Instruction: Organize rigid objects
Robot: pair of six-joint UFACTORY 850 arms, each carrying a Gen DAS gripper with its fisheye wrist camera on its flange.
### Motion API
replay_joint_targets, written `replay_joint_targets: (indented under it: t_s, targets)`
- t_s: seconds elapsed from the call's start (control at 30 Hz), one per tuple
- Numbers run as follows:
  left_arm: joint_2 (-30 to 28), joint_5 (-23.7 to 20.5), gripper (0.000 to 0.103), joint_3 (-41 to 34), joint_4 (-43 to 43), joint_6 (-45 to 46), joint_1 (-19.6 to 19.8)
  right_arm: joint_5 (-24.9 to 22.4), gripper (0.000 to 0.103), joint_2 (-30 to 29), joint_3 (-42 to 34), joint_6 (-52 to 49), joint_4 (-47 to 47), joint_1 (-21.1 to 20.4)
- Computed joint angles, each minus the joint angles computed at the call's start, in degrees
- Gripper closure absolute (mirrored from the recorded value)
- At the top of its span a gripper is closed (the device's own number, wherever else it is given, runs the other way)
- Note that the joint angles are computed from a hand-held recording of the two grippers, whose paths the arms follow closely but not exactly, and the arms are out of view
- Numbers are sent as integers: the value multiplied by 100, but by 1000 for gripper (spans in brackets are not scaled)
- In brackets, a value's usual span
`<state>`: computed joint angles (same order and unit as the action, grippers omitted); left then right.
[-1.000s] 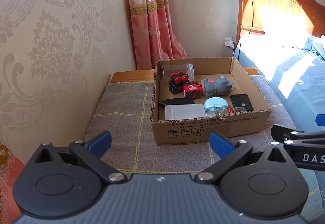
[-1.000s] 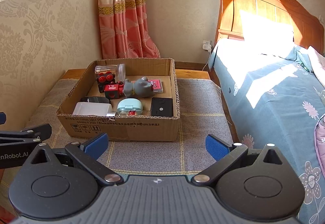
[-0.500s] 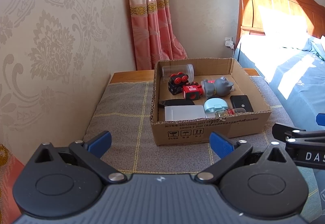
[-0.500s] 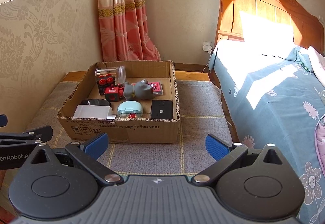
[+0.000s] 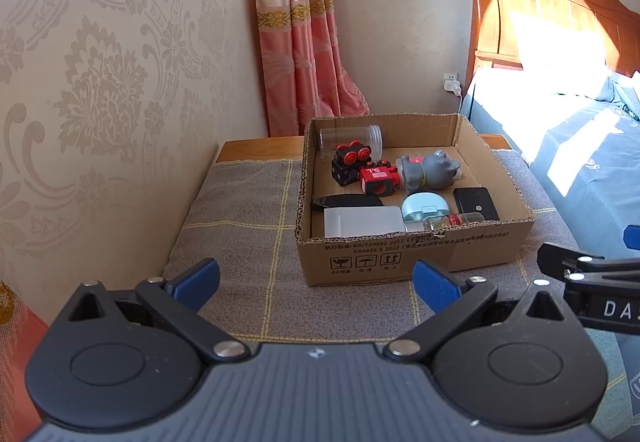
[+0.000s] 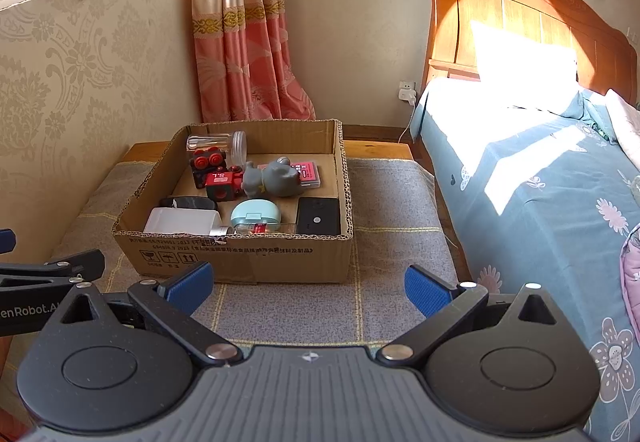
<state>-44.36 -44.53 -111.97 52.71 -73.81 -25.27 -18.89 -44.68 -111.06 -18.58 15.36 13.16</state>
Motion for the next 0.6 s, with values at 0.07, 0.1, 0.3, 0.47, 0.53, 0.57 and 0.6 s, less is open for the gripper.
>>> replay_joint_targets:
  t_s: [0.07,0.1,0.3,0.47,0.53,0.57,0.6]
  targets:
    - [-3,8,1,-9,-2,11,2,2,0,0,2,9,-7,-1]
    - [4,19,1,0,-2,11,1,2,0,0,2,9,-7,-1]
    - [12,56,1,9,-46,67,-3,-2,0,11,21,-52,67,-6]
    - [10,77,0,7,-77,111,1,23,0,17,42,-44,56,-3]
    - [5,57,1,-1,-92,127,-2,22,0,17,42,-50,65,-4]
    - [5,57,0,-1,-92,127,-2,24,0,18,45,-61,78,-4]
    - [10,62,1,3,-94,121,-2,26,0,19,46,-84,100,-5]
